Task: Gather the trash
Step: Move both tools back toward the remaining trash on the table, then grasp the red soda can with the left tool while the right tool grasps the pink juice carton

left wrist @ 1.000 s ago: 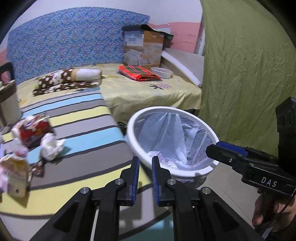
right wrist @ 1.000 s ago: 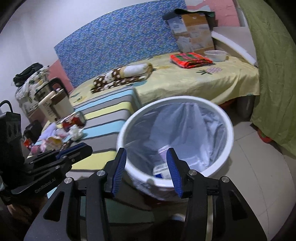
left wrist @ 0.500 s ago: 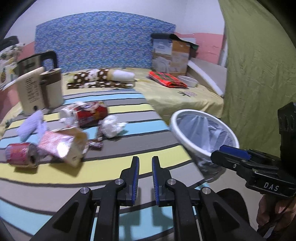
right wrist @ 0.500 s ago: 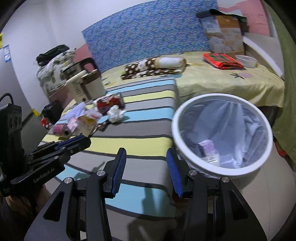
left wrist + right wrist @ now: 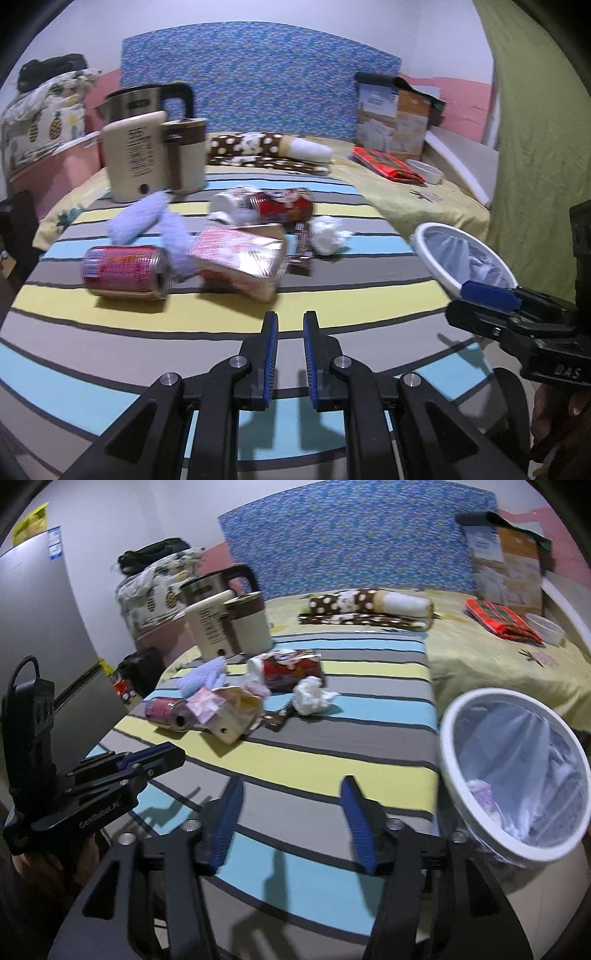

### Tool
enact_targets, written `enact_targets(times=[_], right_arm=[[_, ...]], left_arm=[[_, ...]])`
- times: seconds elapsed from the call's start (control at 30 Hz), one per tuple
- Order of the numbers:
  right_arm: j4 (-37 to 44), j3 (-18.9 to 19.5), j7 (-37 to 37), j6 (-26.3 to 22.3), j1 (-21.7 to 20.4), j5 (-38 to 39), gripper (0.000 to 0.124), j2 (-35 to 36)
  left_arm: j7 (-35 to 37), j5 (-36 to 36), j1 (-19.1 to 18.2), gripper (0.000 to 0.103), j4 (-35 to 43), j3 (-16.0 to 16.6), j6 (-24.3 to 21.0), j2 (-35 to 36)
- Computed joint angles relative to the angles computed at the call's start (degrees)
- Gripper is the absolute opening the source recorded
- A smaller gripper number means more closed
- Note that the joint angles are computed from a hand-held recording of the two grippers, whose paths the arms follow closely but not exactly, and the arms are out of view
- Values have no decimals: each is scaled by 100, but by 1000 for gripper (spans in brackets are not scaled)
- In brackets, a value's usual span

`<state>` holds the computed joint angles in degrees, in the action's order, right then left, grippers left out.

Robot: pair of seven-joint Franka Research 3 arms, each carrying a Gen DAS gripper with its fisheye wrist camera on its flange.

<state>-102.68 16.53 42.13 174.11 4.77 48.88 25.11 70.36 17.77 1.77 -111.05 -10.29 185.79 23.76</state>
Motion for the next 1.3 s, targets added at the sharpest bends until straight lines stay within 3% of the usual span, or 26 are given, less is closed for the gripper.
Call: enact_targets(times=[0.27, 0.43, 0.57, 0.63, 0.87, 0.97, 1.07, 1.13, 1.3], right_arm=[[558, -203, 240, -245, 373, -702, 60, 392], [1029, -289, 421, -399, 563, -1184, 60, 724], [1497, -399, 580, -575, 728, -1603, 61, 1031], [1676, -407, 618, -647, 762, -1752, 61, 1151], [2320, -497, 689, -930, 918, -2262, 62, 1585], [2485, -547, 680, -1019, 979, -2418, 62, 1696], [2643, -700, 809, -1085, 1113, -2621, 62, 1798], [2729, -781, 878, -1103, 1182, -2753, 62, 1855], [2826, -785, 939, -1147, 1196, -2924, 62, 1911]], left_arm=[[-262, -5, -319, 13, 68, 795, -27, 6], [-332, 9, -158, 14, 214, 892, -55, 110], [-365, -8, 31, 31, 393, 898, -37, 232], [-371, -7, 82, 34, 508, 922, -45, 303], [-45, -68, 788, 35, 1047, 327, -269, 668], [376, -188, 1459, 40, 1245, -438, -399, 872], [627, -336, 1593, 41, 1418, -636, -545, 1025], [969, -481, 1913, 45, 1510, -1054, -624, 1170], [1353, -798, 2014, 45, 1513, -1244, -689, 1224]])
